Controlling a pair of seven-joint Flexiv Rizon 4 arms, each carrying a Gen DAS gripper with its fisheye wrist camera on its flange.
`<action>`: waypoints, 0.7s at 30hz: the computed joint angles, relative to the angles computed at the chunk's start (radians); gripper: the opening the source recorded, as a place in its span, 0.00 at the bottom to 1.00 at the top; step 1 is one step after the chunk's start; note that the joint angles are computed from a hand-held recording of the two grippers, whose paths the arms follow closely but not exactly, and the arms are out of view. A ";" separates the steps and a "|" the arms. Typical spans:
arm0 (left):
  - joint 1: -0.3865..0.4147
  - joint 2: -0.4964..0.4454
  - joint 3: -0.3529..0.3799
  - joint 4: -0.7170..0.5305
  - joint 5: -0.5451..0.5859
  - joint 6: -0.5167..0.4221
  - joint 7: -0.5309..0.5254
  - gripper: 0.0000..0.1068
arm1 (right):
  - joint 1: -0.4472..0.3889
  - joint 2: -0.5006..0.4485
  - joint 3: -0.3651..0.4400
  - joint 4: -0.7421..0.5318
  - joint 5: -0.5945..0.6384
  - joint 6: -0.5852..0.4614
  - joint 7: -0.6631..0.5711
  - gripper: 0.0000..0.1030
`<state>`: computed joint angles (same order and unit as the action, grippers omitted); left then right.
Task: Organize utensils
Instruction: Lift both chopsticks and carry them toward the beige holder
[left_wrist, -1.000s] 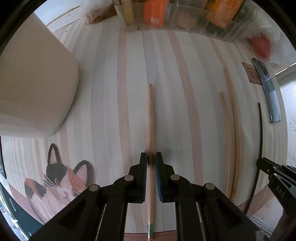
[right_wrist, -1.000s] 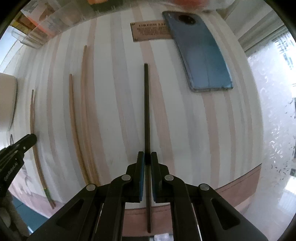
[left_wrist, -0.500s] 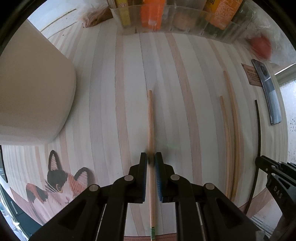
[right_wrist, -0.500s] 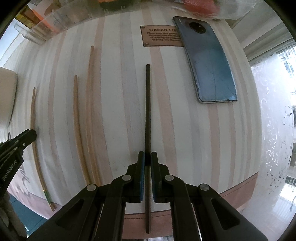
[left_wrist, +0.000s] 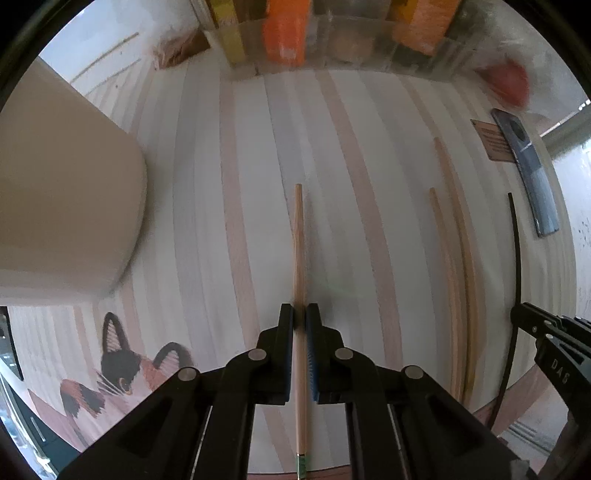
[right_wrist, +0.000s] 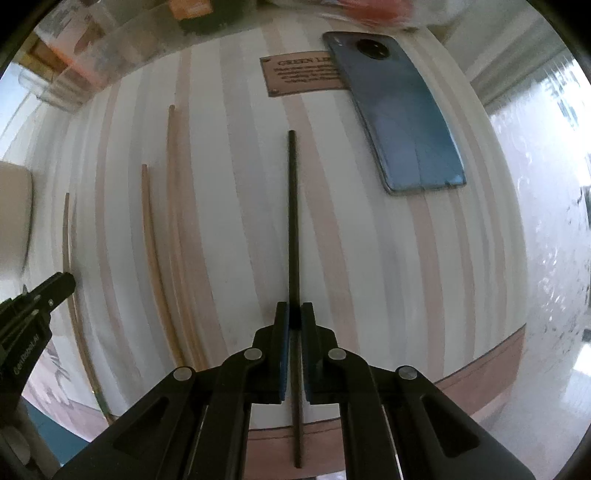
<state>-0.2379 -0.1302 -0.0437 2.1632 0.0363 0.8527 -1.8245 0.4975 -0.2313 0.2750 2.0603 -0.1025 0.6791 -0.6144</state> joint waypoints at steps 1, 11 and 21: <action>-0.003 0.008 0.001 0.000 0.013 0.005 -0.003 0.04 | -0.002 0.014 0.001 0.016 0.000 0.012 0.006 0.06; -0.004 0.100 -0.006 0.015 0.010 0.048 0.020 0.04 | 0.007 0.124 0.007 0.062 -0.079 0.054 0.075 0.06; 0.013 0.202 -0.013 0.035 -0.016 0.106 0.057 0.04 | -0.002 0.248 0.022 0.098 -0.190 0.107 0.167 0.05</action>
<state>-0.2245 0.0714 -0.0564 2.1983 0.0199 0.9586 -1.7675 0.4956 0.0165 0.2971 2.1585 -0.2924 0.7857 -0.4469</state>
